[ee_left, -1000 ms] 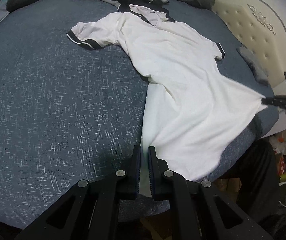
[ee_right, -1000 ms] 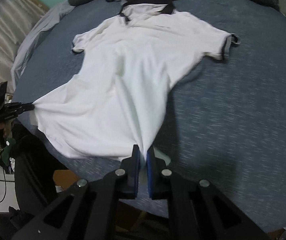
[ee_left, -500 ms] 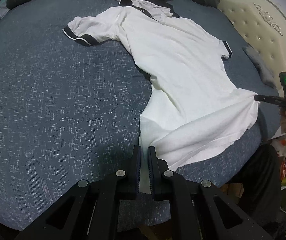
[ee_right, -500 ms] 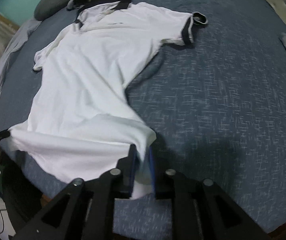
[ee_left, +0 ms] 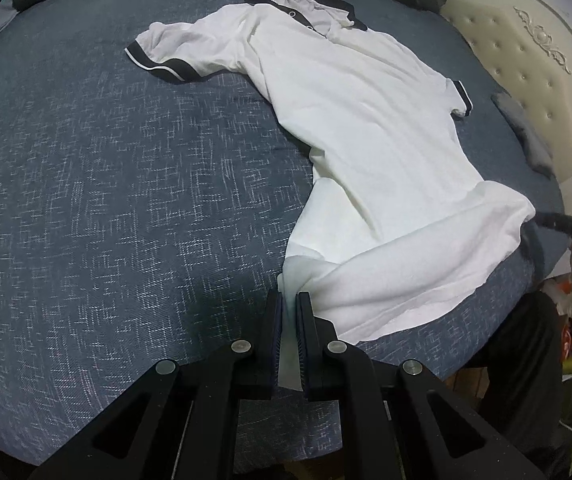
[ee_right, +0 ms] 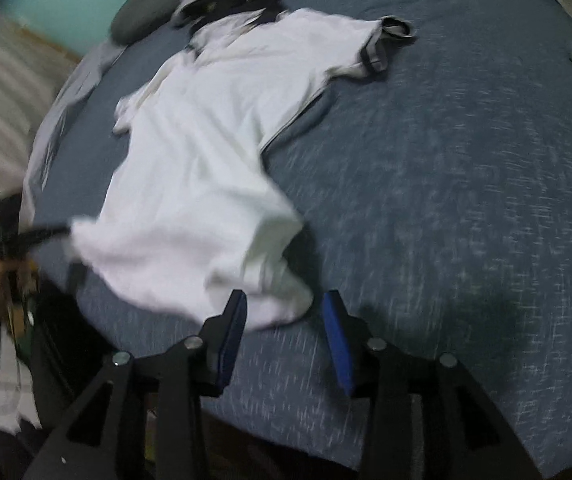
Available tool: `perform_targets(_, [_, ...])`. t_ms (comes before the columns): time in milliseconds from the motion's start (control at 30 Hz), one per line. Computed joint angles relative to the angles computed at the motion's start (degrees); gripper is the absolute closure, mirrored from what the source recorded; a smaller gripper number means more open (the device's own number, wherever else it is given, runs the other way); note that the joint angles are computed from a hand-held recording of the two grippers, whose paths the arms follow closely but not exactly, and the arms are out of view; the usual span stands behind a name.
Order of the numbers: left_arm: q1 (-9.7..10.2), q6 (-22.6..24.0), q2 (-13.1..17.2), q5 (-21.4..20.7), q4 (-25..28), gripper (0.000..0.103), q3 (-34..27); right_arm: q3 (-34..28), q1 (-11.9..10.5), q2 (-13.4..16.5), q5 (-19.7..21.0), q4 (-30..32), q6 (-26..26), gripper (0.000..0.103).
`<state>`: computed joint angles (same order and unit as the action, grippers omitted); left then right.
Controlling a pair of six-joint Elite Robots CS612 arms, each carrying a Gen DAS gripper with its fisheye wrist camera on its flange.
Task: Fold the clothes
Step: 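Pull the hem with both tools away from the collar to straighten the shirt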
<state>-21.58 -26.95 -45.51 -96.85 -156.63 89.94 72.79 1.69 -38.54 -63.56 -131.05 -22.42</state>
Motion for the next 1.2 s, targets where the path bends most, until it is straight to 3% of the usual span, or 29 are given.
perform_targets(167, [-0.12,-0.18,-0.01,0.09,-0.05,0.095,-0.05,0.34,0.94,0.27,-1.76,0.01,-3.07,0.063])
perform_targets(433, [-0.18,-0.44,-0.34,0.01,-1.22,0.095,0.52,-2.32,2.92,2.77,-6.09,0.92,-3.2,0.064])
perform_targets(467, [-0.21,-0.41,-0.35,0.0,-1.18,0.095,0.56,-2.44,2.96,2.88,-5.79,1.04,-3.15,0.068])
perform_targets(500, [-0.23,-0.37,-0.36,-0.02,-1.14,0.095,0.6,-2.62,2.95,2.96,-5.24,1.56,-3.26,0.082])
perform_targets(600, [-0.19,-0.16,-0.38,-0.1,-0.98,0.095,0.65,-2.76,3.05,2.9,-5.14,2.28,-3.78,0.094])
perform_targets(733, [-0.18,0.04,-0.55,0.1,-0.49,0.095,0.64,-2.23,2.79,1.97,-5.54,2.2,-3.89,0.1])
perform_targets(1200, [-1.32,2.92,-3.98,1.38,2.7,0.095,2.33,1.81,1.9,-4.49,-6.06,4.15,-6.24,0.101])
